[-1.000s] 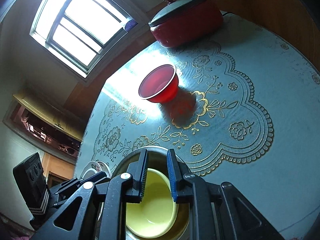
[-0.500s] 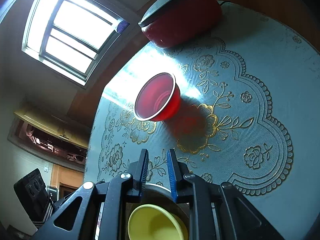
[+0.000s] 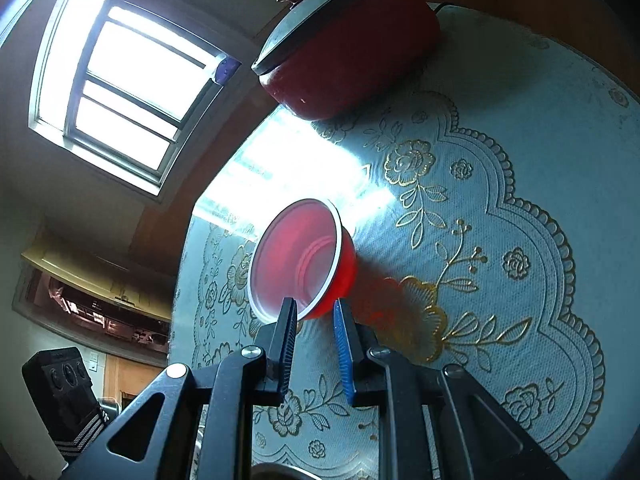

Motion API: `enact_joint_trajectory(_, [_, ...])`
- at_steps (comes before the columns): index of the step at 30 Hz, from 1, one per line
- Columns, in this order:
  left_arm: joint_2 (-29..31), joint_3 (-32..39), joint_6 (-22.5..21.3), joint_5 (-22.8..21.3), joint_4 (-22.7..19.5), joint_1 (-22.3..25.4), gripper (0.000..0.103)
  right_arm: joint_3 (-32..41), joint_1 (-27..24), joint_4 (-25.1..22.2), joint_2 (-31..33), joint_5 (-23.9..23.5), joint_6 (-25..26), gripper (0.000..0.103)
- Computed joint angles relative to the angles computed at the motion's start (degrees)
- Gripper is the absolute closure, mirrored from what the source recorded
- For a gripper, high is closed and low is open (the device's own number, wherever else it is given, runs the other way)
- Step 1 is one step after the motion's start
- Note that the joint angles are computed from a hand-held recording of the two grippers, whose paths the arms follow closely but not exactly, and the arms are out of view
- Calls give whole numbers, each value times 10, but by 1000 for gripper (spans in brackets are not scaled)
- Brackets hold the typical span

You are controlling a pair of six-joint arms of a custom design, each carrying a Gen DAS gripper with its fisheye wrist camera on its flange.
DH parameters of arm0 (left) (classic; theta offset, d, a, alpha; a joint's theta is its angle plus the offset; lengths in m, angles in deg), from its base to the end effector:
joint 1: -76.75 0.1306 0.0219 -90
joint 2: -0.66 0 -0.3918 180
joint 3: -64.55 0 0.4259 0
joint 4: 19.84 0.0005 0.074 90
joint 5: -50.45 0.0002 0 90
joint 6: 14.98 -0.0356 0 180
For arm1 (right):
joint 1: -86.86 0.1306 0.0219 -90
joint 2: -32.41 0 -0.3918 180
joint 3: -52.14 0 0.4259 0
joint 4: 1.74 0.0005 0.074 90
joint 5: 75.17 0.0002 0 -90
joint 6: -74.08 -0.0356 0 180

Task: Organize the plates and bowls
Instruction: 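Move the left tool to the red-and-white plastic bowl rim, then close the left tool on the red-and-white bowl rim and lift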

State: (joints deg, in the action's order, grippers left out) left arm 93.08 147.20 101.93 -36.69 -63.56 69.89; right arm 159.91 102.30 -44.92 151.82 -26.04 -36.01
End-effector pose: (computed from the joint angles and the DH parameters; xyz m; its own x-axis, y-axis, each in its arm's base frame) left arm 0.5192 -0.0648 0.3616 -0.7789 -0.3616 -0.5124 -0.2285 0.9245 -0.3050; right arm 0.6585 0.2055 0.3034 -0.9339 0.0115 -0.3574 -0.2597 0.6650 0.7002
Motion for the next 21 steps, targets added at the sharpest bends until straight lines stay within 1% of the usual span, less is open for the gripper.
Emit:
enact_joint_trajectory(3, [23,20,8,18,2,13,84,21,0,0,20,-2,-17,85])
enact_joint_trajectory(7, [52,42,21,29,8,26,84,41,1,4,39,1,-33,85])
enact_joint_trajectory(9, [65,52,26,41,14,31,84,54,4,-4,49,6,-32,85])
enact_joint_trajectory(12, [84,66,31,44,20,36,84,69,8,-11,62,7,-30,85])
enact_joint_trajectory(14, [99,79,33,36,12,37,84,72,11,-8,68,8,-31,90])
enact_joint_trajectory(15, [106,83,33,41,9,39,84,74,12,-9,70,11,-28,93])
enact_joint_trajectory(16, [111,86,31,51,11,40,88,77,13,-11,73,15,-24,94])
enact_joint_trajectory(17, [112,85,29,54,14,40,90,76,14,-10,73,16,-22,94])
enact_joint_trajectory(19, [110,79,25,51,24,39,92,72,15,-6,69,24,-11,95])
enact_joint_trajectory(21, [107,72,30,60,26,41,92,66,13,-2,64,20,-10,96])
